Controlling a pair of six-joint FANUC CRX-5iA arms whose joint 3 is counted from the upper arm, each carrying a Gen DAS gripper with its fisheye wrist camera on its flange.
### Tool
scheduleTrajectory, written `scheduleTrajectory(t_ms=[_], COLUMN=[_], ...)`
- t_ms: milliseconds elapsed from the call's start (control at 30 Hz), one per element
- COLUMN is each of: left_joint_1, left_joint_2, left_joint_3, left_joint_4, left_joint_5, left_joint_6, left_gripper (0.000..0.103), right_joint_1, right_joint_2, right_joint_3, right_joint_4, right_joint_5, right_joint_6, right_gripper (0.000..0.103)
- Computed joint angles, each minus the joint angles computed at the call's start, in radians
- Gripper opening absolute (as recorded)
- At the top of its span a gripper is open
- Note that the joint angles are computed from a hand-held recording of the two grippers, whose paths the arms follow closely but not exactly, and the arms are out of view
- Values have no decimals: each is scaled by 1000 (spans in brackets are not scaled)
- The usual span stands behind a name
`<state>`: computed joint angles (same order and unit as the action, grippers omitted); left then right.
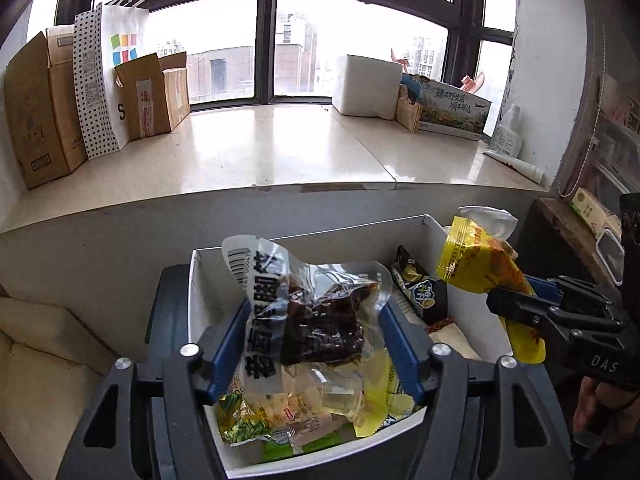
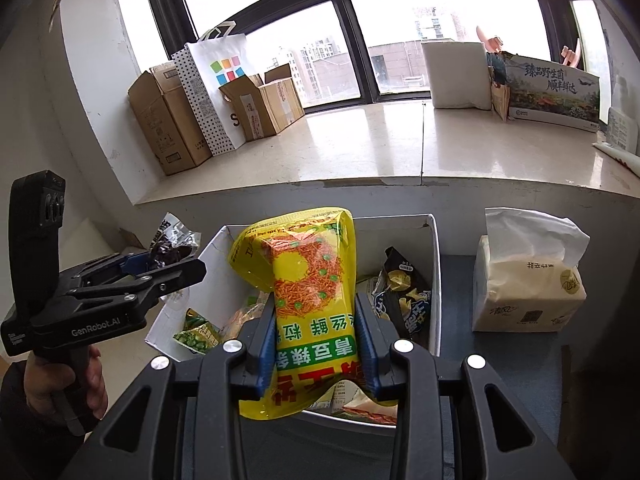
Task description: Organize snacks
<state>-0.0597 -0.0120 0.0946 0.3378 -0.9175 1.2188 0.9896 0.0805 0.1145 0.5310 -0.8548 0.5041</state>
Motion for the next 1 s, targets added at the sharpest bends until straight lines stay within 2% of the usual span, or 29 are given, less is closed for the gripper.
scheduleTrajectory(t_ms=[33,67,100,167,233,333,467,600,700,833,900,967,1000], left_joint_1=[1,2,10,33,45,52,34,33,25,6,11,35,55], left_joint_2=[0,2,5,-4,-12,-22,-62,-155,-224,-341,-380,-398,-409], left_joint_3=[-3,0,1,-30,-49,-55,-52,-133,-165,-215,-232,-245,-266], left_joint_4=[-15,-37,-36,20,36,29,-47,42,54,-44,-44,15,80], left_joint_5=[12,18,15,27,39,37,60,136,155,205,186,111,76], left_joint_6=[22,54,67,36,24,40,74,-38,-58,38,43,23,-17], left_gripper=[93,100,101,101,101,101,101,101,102,103,103,103,103], right_joint_1=[-4,-6,-5,0,1,4,29,77,110,166,207,252,274], right_joint_2=[11,22,27,24,22,18,27,48,26,-32,-52,-58,-67], right_joint_3=[12,23,22,0,-9,-17,-5,26,5,-46,-67,-73,-87], right_joint_4=[-11,-20,-3,48,68,79,129,242,341,464,520,563,582], right_joint_5=[-10,-20,-27,-25,-30,-30,-78,-209,-256,-302,-361,-445,-473], right_joint_6=[11,22,10,-22,-43,-64,-63,-93,-143,-223,-277,-321,-344], right_gripper=[53,78,92,94,101,103,103,103,103,103,103,103,103])
